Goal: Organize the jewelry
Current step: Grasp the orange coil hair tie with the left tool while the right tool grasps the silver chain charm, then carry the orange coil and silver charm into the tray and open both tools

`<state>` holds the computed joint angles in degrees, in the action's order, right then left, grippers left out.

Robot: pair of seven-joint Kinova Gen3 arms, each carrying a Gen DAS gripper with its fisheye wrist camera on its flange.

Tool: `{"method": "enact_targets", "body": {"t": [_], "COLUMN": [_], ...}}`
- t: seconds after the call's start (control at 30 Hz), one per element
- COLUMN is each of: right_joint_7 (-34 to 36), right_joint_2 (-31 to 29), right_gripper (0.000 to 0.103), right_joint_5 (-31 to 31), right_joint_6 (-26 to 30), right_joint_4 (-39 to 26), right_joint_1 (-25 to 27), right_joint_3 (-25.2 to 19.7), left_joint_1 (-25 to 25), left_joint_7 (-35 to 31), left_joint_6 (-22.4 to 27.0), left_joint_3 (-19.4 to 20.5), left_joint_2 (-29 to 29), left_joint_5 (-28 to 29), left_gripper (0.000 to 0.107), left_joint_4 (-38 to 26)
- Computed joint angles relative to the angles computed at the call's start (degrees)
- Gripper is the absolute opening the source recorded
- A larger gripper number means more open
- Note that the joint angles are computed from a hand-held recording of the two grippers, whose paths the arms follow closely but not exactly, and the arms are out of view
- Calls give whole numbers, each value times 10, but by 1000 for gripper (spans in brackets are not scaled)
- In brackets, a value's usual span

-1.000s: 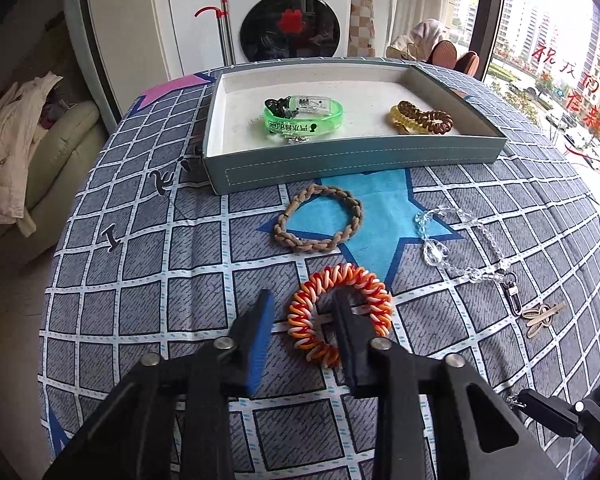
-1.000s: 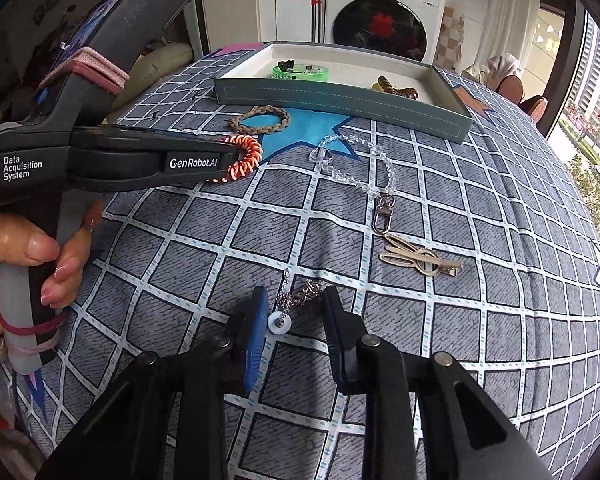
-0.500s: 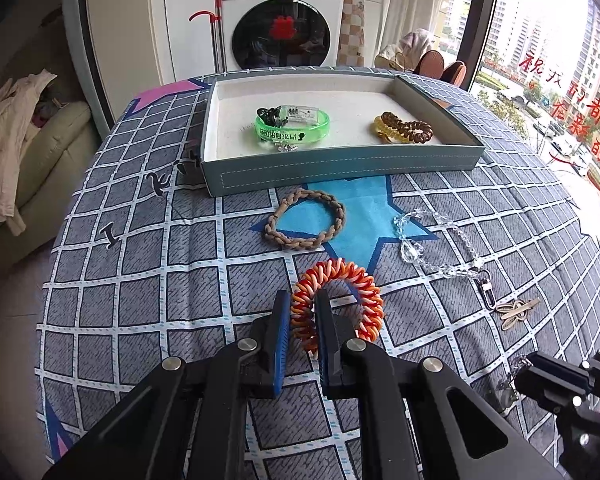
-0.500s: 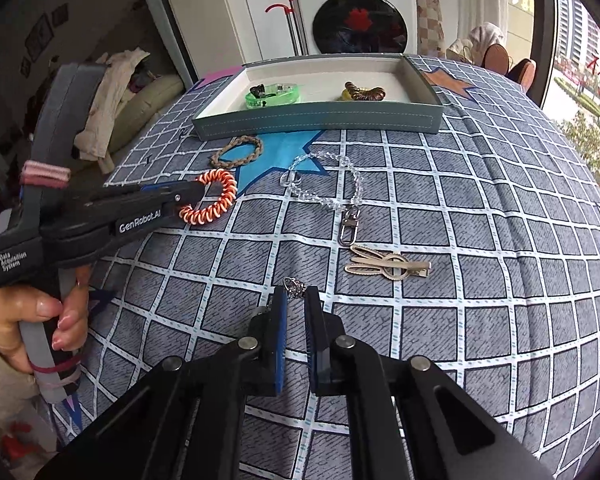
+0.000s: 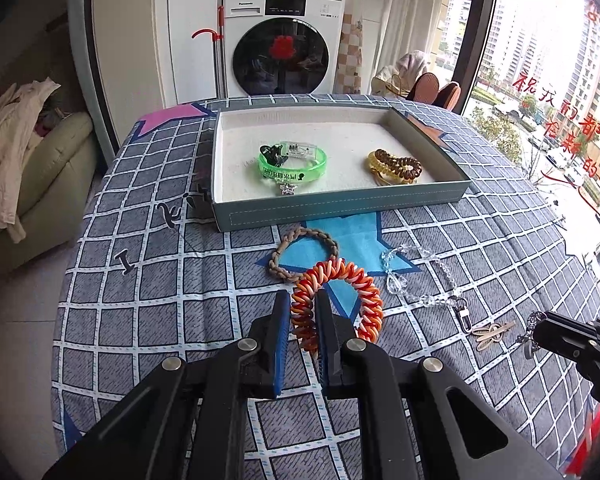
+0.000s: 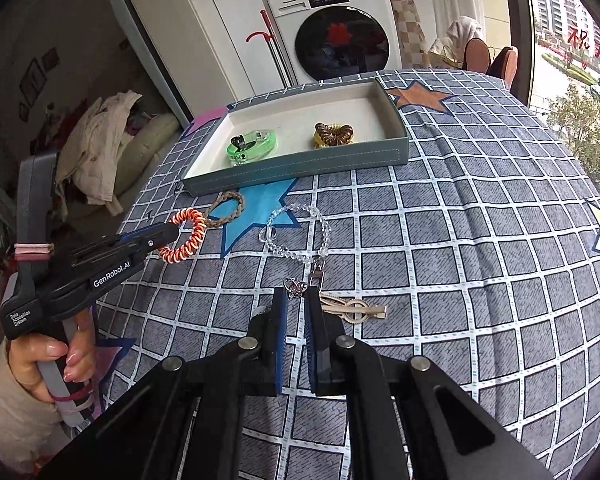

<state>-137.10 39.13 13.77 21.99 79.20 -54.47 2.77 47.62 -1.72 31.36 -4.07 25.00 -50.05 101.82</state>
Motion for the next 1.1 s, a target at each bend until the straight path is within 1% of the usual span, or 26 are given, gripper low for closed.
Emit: {"method": "enact_targets", "body": {"t": [0.2,0.4,0.53,0.63,0.77,0.93,1.1], "right_joint_7": [24,63,89,109,129,145,150], "right_joint_2": [3,21,42,63,96,137,176], "right_gripper": [9,9,9,9,9,9,9], "right_joint_5": [-9,-31,-49,-62,-70,-81,-105], "right_joint_6": [5,25,42,64,102,142,166], "right_joint_4": [-24,-74,-118,-162,-231,-313,-379], "right_joint_1": [29,67,88,101,108,120,140], "right_joint_3": [-17,-40,-51,-57,-52,-48,-54], "left_joint_1": [-10,-35,-60,-70,-89,-96,-105], "left_joint_7": [-10,-42,-80,-111,-161,-227,-290], "left_joint_6": [6,10,2,3,-2,14,37], "left_joint_3": [0,2,5,2,5,0,-1], "left_joint_2": [-3,3,12,24,43,77,114], "left_joint_5": [-5,8,38,60,102,147,189], "left_gripper": [32,32,32,32,32,32,32], "left_joint_4": [-16,-39,-60,-81,-114,-175,-240]}}
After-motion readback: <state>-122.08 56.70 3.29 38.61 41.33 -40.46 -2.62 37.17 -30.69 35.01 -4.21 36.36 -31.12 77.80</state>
